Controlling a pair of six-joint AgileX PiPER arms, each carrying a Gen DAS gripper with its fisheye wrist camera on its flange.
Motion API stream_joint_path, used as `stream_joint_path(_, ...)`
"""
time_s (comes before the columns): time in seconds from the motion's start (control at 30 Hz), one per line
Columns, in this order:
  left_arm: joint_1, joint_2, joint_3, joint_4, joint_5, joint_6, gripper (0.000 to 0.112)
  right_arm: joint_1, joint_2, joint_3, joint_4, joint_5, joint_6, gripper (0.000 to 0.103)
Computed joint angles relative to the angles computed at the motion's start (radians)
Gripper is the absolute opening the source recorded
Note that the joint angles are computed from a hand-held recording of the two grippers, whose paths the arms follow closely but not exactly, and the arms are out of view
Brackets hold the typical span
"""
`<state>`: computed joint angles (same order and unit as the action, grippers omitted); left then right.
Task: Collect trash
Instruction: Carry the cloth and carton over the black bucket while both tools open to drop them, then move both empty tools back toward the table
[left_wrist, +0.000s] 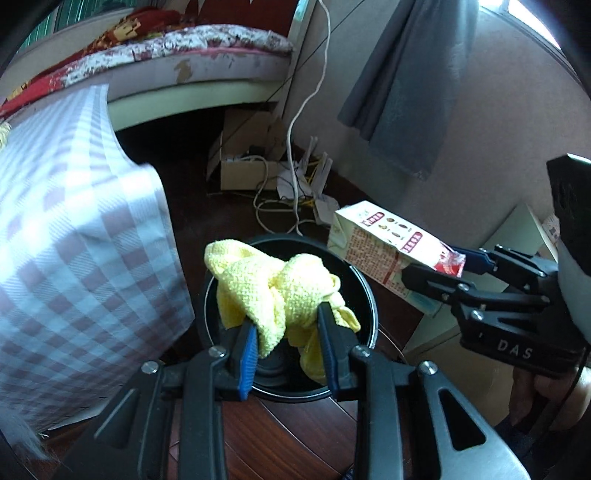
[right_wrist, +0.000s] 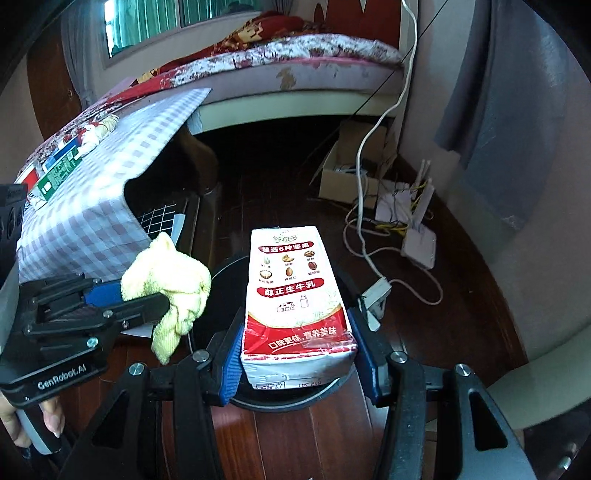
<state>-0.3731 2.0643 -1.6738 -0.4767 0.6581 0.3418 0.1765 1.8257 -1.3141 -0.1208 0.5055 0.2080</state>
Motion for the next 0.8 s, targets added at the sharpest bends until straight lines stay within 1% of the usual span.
stream_joint_path(0.03, 0.000, 0.012, -0.015, -0.011, 0.014, 0.006, 0.033, -0.017, 0.027, -0.026, 0.067, 0.012, -0.071, 0.054)
stream_joint_path(0.07, -0.001, 0.020, -0.023, -0.009, 0.023, -0.007, 0.043, -0.023, 0.059, -0.057, 0.099, 0.033, -0.106, 0.054)
stream_joint_path(0.1, 0.003, 0.047, -0.059, 0.016, 0.019, -0.040, 0.058, -0.023, 0.090, -0.085, 0.092, 0.056, -0.105, 0.061)
stream_joint_path(0.13, -0.005, 0.046, -0.055, 0.063, 0.003, -0.090, 0.068, -0.022, 0.128, -0.118, 0.045, 0.087, -0.067, 0.073)
stream_joint_path(0.17, -0.011, 0.041, -0.040, 0.093, -0.019, -0.121, 0.079, -0.018, 0.149, -0.128, -0.003, 0.096, -0.022, 0.076)
stream_joint_path(0.2, -0.013, 0.036, -0.025, 0.110, -0.030, -0.140, 0.079, -0.025, 0.164, -0.123, -0.012, 0.087, -0.007, 0.077)
stream_joint_path(0.23, -0.017, 0.038, -0.027, 0.145, -0.026, -0.172, 0.080, -0.030, 0.173, -0.125, -0.012, 0.093, 0.001, 0.081)
stream_joint_path(0.27, -0.023, 0.038, -0.021, 0.188, -0.027, -0.210, 0.085, -0.033, 0.182, -0.128, -0.019, 0.105, 0.017, 0.085)
stream_joint_path(0.3, -0.029, 0.031, -0.005, 0.221, -0.039, -0.240, 0.090, -0.035, 0.184, -0.119, -0.021, 0.102, 0.024, 0.094)
stream_joint_path(0.33, -0.032, 0.023, 0.015, 0.238, -0.056, -0.257, 0.092, -0.035, 0.184, -0.117, -0.027, 0.102, 0.030, 0.102)
stream_joint_path(0.37, -0.038, 0.016, 0.031, 0.268, -0.065, -0.289, 0.092, -0.031, 0.183, -0.115, -0.042, 0.104, 0.044, 0.102)
stream_joint_path(0.47, -0.034, 0.032, 0.011, 0.299, -0.051, -0.315, 0.093, -0.017, 0.178, -0.112, -0.064, 0.108, 0.055, 0.102)
stream_joint_path(0.7, -0.021, 0.030, -0.003, 0.306, -0.048, -0.303, 0.094, -0.015, 0.161, -0.083, -0.063, 0.105, 0.057, 0.102)
stream_joint_path(0.8, -0.009, 0.011, 0.024, 0.299, -0.060, -0.286, 0.094, -0.011, 0.148, -0.078, -0.066, 0.107, 0.070, 0.102)
